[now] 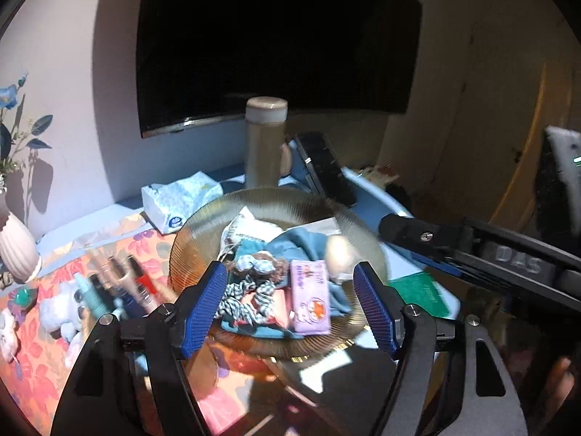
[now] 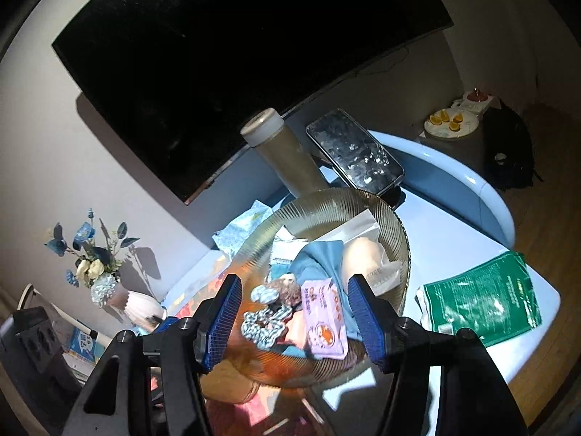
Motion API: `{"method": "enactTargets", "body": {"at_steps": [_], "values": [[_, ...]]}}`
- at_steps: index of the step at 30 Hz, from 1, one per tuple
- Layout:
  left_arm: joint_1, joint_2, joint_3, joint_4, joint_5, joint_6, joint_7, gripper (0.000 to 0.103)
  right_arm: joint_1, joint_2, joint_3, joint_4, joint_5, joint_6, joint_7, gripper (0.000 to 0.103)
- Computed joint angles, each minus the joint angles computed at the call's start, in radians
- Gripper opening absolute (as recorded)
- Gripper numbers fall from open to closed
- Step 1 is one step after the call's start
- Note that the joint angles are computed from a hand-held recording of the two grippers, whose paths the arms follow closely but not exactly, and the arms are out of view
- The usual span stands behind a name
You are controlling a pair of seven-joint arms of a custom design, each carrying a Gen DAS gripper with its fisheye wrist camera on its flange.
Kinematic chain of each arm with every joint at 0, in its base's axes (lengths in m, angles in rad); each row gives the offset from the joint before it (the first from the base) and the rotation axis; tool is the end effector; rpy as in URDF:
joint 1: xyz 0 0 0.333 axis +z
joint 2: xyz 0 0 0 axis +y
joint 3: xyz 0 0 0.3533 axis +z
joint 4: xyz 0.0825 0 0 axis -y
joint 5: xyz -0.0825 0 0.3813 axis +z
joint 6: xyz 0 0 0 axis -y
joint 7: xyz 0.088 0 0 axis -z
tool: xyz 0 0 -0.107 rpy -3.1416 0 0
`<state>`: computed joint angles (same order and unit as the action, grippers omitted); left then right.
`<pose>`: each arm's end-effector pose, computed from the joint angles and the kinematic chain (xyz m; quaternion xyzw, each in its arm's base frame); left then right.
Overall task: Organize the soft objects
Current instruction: 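Move both open tools back over the desk, then grasp the white bow plush with the left tool while the right tool grasps the green-wrapped item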
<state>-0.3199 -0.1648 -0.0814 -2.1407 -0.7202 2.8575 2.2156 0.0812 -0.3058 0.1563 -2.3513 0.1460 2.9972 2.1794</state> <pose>0.5097 -0.1806 0.6082 -0.4726 0.7510 -0.4263 0.1756 0.4746 0.1135 0.6012 -0.4584 0.7622 -0.1433 0.4340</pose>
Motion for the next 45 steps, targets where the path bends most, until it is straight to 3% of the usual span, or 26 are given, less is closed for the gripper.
{"method": "enactTargets", "body": {"at_steps": [3, 7, 11, 14, 21, 29, 31, 32, 33, 36, 40, 45], "values": [[-0.009, -0.084, 0.043, -0.047, -0.060, -0.067, 0.073, 0.073, -0.062, -0.052, 0.066, -0.018, -0.074, -0.047, 0.059, 0.060], [0.055, -0.187, 0.074, -0.116, 0.056, -0.107, -0.006, 0.073, -0.093, -0.087, 0.129, -0.020, -0.188, -0.176, 0.112, 0.061], [0.243, -0.254, 0.037, -0.176, 0.320, -0.074, -0.249, 0.073, -0.010, -0.059, 0.107, -0.016, -0.201, -0.227, 0.101, 0.061], [0.310, -0.269, 0.071, -0.185, 0.406, -0.081, -0.348, 0.073, 0.062, -0.013, 0.090, 0.004, -0.186, -0.230, 0.071, 0.061], [0.377, -0.241, 0.196, -0.170, 0.521, -0.103, -0.484, 0.073, 0.171, 0.113, 0.117, 0.128, -0.284, -0.267, 0.053, 0.061], [0.486, -0.196, 0.249, -0.106, 0.623, -0.100, -0.541, 0.073, 0.338, 0.309, 0.095, 0.342, -0.363, -0.325, -0.063, 0.061], [0.468, -0.178, 0.284, -0.080, 0.594, -0.095, -0.500, 0.084, 0.374, 0.368, 0.086, 0.405, -0.330, -0.321, -0.123, 0.062], [0.429, -0.158, 0.321, -0.066, 0.538, -0.092, -0.444, 0.096, 0.390, 0.394, 0.080, 0.432, -0.318, -0.321, -0.136, 0.062], [0.405, -0.142, 0.340, -0.059, 0.489, -0.090, -0.398, 0.100, 0.405, 0.421, 0.074, 0.463, -0.304, -0.322, -0.152, 0.062], [0.374, -0.044, 0.354, -0.034, 0.379, -0.100, -0.303, 0.100, 0.447, 0.519, 0.054, 0.576, -0.267, -0.338, -0.183, 0.063], [0.410, 0.102, 0.300, 0.002, 0.325, -0.076, -0.319, 0.099, 0.511, 0.667, -0.017, 0.781, -0.280, -0.417, -0.174, 0.063], [0.460, 0.234, 0.232, 0.102, 0.151, -0.115, -0.229, 0.096, 0.551, 0.825, -0.088, 1.016, -0.262, -0.462, -0.172, 0.063]]}}
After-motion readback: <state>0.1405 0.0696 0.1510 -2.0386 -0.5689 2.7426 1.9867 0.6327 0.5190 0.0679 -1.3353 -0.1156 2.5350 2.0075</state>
